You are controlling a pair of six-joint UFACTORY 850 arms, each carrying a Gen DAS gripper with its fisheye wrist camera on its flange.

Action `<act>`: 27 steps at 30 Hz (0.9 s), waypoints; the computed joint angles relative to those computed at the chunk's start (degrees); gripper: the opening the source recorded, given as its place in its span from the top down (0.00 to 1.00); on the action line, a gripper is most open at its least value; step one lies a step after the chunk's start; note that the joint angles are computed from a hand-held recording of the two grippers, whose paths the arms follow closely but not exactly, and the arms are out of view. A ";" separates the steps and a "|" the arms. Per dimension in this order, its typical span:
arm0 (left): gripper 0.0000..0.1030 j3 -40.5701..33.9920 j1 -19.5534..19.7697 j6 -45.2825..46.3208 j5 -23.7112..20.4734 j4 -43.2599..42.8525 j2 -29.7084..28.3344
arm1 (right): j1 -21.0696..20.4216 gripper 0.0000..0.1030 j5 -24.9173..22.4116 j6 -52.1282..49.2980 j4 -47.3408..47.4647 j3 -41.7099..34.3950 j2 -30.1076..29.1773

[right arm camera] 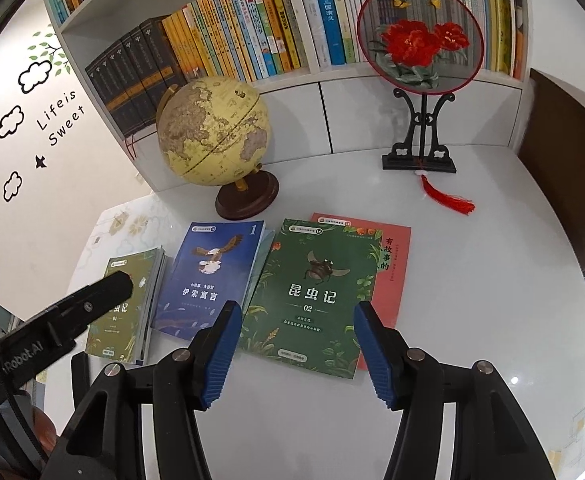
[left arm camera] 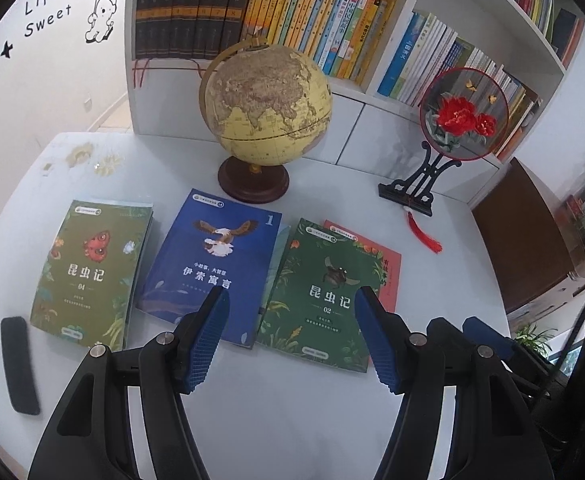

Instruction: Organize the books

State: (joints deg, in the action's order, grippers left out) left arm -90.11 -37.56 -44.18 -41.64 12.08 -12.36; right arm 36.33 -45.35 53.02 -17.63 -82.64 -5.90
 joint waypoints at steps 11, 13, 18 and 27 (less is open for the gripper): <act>0.39 -1.34 0.54 4.06 0.15 -4.28 -2.17 | -1.33 0.45 -1.48 -1.50 0.71 -0.83 -1.40; 0.39 -1.73 0.69 4.71 -0.18 -4.84 -3.01 | -1.89 0.45 -1.12 -1.81 1.62 -0.25 -1.49; 0.39 -2.71 1.40 6.59 -0.95 -6.83 -5.73 | -2.99 0.45 -1.50 -2.38 2.88 1.19 -2.32; 0.39 0.49 4.78 23.08 6.59 -21.02 -8.47 | -6.58 0.45 5.42 -8.82 10.55 5.81 -3.06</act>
